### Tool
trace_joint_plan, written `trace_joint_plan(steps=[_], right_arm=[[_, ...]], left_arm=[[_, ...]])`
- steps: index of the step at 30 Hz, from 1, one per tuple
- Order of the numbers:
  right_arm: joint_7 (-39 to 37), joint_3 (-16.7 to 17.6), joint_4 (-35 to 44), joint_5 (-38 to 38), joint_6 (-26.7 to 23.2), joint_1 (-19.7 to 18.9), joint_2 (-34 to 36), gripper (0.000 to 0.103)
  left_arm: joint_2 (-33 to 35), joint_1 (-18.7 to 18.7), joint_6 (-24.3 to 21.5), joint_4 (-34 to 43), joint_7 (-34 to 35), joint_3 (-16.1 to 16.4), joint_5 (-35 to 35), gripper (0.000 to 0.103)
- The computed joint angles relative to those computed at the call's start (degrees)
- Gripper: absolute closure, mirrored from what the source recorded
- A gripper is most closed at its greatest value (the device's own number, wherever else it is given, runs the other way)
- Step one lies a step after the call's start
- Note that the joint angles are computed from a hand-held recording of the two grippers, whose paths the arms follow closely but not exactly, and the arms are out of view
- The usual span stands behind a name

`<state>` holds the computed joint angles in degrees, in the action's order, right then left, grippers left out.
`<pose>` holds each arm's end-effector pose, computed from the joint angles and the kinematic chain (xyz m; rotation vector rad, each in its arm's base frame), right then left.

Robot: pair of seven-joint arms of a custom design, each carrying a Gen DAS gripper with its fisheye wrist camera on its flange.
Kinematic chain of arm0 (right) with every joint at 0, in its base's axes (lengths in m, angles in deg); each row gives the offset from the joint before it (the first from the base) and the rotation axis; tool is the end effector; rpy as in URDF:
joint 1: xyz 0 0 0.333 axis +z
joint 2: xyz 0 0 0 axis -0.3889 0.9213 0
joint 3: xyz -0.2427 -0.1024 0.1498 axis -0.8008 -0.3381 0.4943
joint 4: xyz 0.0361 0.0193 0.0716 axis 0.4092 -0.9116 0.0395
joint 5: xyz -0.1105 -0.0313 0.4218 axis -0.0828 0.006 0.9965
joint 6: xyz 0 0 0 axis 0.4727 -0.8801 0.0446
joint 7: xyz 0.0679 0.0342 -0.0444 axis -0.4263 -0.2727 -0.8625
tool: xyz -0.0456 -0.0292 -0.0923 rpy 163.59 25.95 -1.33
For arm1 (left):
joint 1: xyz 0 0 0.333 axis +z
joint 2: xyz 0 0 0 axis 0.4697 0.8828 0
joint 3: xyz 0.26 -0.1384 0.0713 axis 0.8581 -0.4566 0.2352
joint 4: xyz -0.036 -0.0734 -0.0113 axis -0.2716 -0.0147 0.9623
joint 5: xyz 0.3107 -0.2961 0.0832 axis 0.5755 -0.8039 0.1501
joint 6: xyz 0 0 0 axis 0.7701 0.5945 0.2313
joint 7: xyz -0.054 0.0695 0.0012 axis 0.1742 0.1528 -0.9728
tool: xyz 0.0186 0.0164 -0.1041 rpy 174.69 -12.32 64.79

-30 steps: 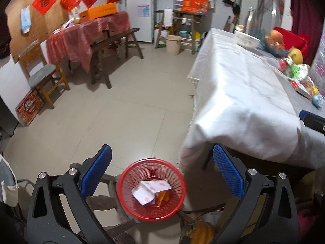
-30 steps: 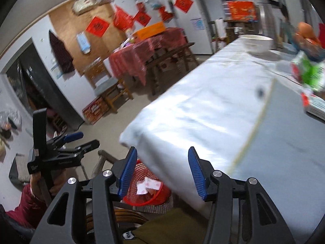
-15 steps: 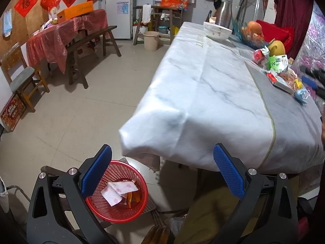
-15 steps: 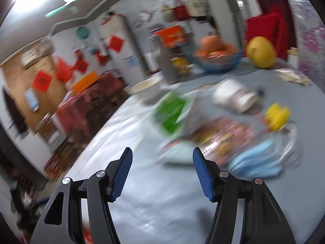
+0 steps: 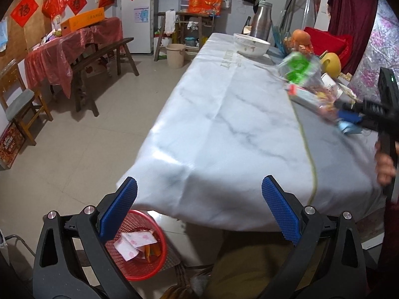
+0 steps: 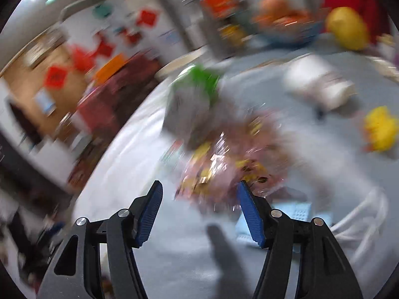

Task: Collect trash
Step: 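Move the right tool to the table and grasp the pink floral candy bag, then grasp the green tea packet with the left tool while the right tool holds the candy bag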

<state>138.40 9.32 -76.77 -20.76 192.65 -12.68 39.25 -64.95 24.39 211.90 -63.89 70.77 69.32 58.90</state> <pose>0.4891 0.2214 0.5457 -1.0303 2.0824 -0.3045 0.6798 -0.1959 0.5652 -1.0673 2.5786 -1.0426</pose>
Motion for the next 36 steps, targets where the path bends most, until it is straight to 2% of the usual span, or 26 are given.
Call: trace_joint_plan(steps=[2, 4, 5, 7, 9, 12, 16, 19, 23, 24, 25, 26, 27, 28, 32, 35, 36], right_arm=[[-1.84, 0.85, 1.4, -1.83, 1.16, 0.36, 0.92, 0.041], [0.14, 3.01, 2.06, -5.84, 0.29, -1.41, 0.05, 0.041], [2.13, 4.82, 2.55, -9.4, -2.56, -3.28, -1.01, 0.039], [5.33, 6.65, 3.75, -14.14, -9.85, -5.02, -2.25, 0.027], [7.05, 4.89, 2.68, -14.79, -11.15, -4.58, -3.11, 0.025], [9.74, 2.16, 0.53, -12.98, -6.92, -3.94, -3.15, 0.024], [10.48, 1.28, 1.38, -12.91, -3.6, -4.68, -0.32, 0.019], [9.86, 1.36, 5.56, -13.69, -6.96, -4.43, 3.25, 0.017], [9.61, 1.17, 8.51, -14.36, -10.85, -1.48, 5.86, 0.016], [9.64, 1.36, 9.28, -15.72, -12.63, -1.08, 6.47, 0.02], [9.63, 1.5, 10.02, -16.65, -14.59, -0.39, 6.77, 0.046], [9.86, 1.76, 10.83, -18.02, -16.74, 0.21, 7.07, 0.053], [11.93, 1.79, 9.68, -19.92, -15.9, 0.61, 5.86, 0.06], [13.93, 1.53, 7.89, -21.21, -13.87, 0.79, 4.27, 0.074], [22.82, 3.92, 1.62, -27.18, -11.92, -1.03, -3.34, 0.076], [27.17, 6.54, -2.3, -29.42, -15.27, -2.67, -9.3, 0.076], [28.25, 7.73, -3.09, -29.58, -18.47, -3.08, -11.12, 0.076]], left_arm=[[-0.5, 0.03, 0.02, -0.34, 0.89, -0.29, -1.02, 0.007], [-0.9, -0.16, 0.34, -0.64, 1.53, -0.34, -1.15, 0.007], [-0.96, -0.22, 0.36, -0.67, 1.81, -0.3, -1.2, 0.007], [-1.02, -0.31, 0.4, -0.69, 2.1, -0.27, -1.51, 0.007], [-0.78, -0.37, 0.13, -0.45, 1.84, -0.22, -1.83, 0.007], [-0.02, -0.54, -0.66, 0.21, 0.73, -0.18, -1.43, 0.007], [0.97, -0.88, -1.64, 1.34, -0.57, -0.33, 0.1, 0.007], [1.43, -0.95, -1.43, 1.87, -0.66, -0.57, 0.37, 0.007], [3.0, -1.39, -1.56, 3.93, -1.92, -0.88, 1.6, 0.007], [3.67, -1.48, -1.85, 4.83, -2.29, -0.98, 1.92, 0.007], [4.11, -1.54, -2.0, 5.41, -2.62, -1.09, 2.18, 0.007], [4.67, -1.66, -2.17, 6.18, -3.1, -1.19, 2.58, 0.007], [5.41, -1.88, -2.4, 7.23, -3.83, -1.3, 3.04, 0.007], [6.14, -2.02, -2.73, 8.28, -4.37, -1.52, 3.26, 0.007], [9.05, -3.2, -2.49, 12.37, -6.4, -2.35, 4.99, 0.007], [11.97, -4.64, -2.14, 16.57, -8.13, -2.91, 7.11, 0.007], [13.68, -5.46, -2.29, 19.13, -9.09, -3.11, 8.1, 0.007]])
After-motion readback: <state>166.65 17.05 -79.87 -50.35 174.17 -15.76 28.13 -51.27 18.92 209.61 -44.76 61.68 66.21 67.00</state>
